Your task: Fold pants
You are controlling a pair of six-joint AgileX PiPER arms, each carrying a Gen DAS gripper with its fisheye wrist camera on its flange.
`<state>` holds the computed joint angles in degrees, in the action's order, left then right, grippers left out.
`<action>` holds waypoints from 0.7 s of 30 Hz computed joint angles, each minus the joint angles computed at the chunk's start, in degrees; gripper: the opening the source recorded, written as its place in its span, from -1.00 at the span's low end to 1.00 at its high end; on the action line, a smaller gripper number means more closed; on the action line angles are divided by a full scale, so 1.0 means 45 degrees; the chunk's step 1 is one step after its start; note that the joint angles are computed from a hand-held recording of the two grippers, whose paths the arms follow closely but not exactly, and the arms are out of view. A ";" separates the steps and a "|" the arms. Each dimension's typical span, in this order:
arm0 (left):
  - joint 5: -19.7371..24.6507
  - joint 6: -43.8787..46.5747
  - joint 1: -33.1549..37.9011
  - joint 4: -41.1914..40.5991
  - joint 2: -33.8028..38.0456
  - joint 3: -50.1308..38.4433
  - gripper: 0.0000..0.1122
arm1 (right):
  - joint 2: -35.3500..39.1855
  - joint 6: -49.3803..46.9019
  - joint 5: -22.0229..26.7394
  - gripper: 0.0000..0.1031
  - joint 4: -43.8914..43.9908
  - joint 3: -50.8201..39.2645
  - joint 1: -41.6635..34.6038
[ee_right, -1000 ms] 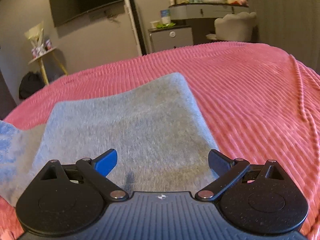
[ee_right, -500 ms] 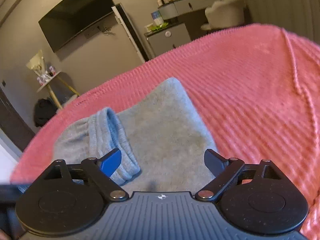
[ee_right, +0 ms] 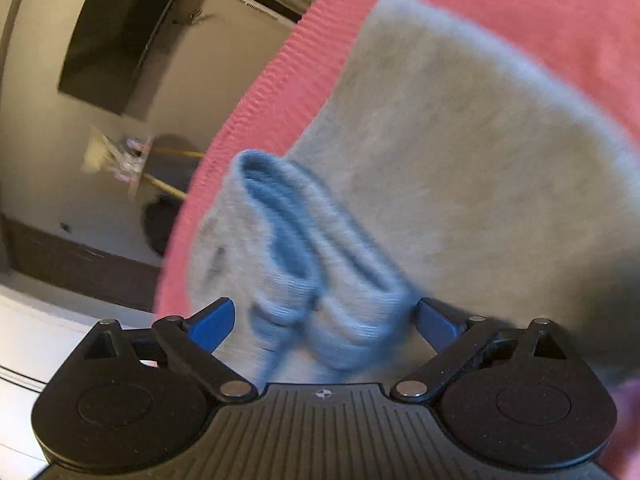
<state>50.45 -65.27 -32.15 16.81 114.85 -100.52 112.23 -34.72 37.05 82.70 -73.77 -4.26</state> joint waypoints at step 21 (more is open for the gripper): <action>-0.1118 -0.0172 -0.1124 0.1857 -0.0807 0.1562 0.34 | -0.1210 0.6140 -0.3857 -0.11 -0.8210 -0.2457 0.3133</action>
